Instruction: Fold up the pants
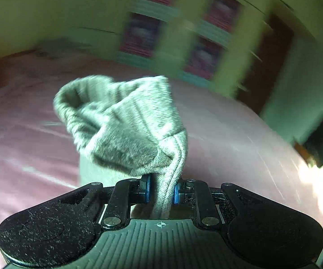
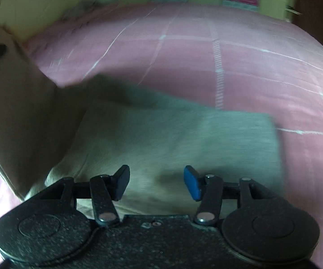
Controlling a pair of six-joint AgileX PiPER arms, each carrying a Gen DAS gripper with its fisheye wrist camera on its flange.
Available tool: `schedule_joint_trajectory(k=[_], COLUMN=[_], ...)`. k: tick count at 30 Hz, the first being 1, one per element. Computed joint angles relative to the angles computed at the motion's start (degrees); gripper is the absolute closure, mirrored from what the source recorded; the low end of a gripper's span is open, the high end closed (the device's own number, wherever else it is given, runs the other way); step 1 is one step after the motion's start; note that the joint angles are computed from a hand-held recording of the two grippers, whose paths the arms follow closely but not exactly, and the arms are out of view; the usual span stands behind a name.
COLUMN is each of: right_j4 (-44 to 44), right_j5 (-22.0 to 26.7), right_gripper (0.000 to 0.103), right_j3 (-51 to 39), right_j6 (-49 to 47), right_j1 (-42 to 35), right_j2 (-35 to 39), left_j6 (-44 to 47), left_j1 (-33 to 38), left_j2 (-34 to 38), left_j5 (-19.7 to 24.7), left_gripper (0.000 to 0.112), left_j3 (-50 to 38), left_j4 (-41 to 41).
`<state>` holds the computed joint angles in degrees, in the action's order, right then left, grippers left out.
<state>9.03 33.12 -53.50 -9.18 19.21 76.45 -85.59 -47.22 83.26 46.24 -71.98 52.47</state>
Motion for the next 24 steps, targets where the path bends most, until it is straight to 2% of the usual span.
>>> schedule_joint_trajectory(k=[2,4,7,9,10,12,15,16,19,21,23,24], right_j4=[6.7,15.2,26.0,31.6,33.5,36.8,40.9,42.0,44.6,46.4,46.1,43.6], right_j5=[1.6,5.4,12.7,18.2,20.3,24.3,27.4,27.9,28.2,29.0,26.5,24.1], right_gripper=[0.049,0.049,0.047,0.045,0.043,0.038,0.037,0.037,0.03,0.027,0.025,0.028], right_j3=[0.9,0.6,-0.4,-1.3,-1.4,-1.6,-2.0,-1.4,-0.9,-0.9,-1.6,-2.3], right_j6=[-7.8,-17.0,-28.1,-32.9,-34.5,-37.1,-39.0,-39.4,-38.5,-37.0,-34.2,-31.5], right_j1=[-6.7,-15.0,-27.2,-33.8,-36.3,-40.3,-42.5,-42.6,-40.3,-39.3,-35.5,-32.7], right_j2=[-3.1,-4.5,-4.6,-3.0,-2.4,-0.9,1.4,1.3,1.7,2.0,3.3,3.7], left_j6=[5.3,10.8,23.3,25.5,25.4,25.0,19.2,16.8,9.5,5.4,2.4,0.8], left_j1=[-2.0,-4.1,-7.0,-9.8,-10.7,-10.4,-9.9,-10.3,-11.4,-9.1,-6.6,-5.1], left_j2=[7.1,14.6,26.8,32.3,32.6,29.7,20.8,18.7,13.1,9.5,7.7,7.0], left_j5=[-1.4,-1.6,5.3,12.5,13.8,13.4,10.2,10.4,13.0,11.9,10.8,9.0], left_gripper=[0.094,0.094,0.09,0.088,0.084,0.078,0.07,0.067,0.054,0.053,0.053,0.053], left_j3=[-6.7,-13.9,-28.1,-34.6,-35.2,-33.5,-24.0,-22.0,-16.4,-9.8,-5.3,-2.8], left_j4=[-4.8,-10.3,-21.3,-21.2,-20.4,-21.9,-21.4,-19.5,-14.5,-13.3,-14.3,-14.5])
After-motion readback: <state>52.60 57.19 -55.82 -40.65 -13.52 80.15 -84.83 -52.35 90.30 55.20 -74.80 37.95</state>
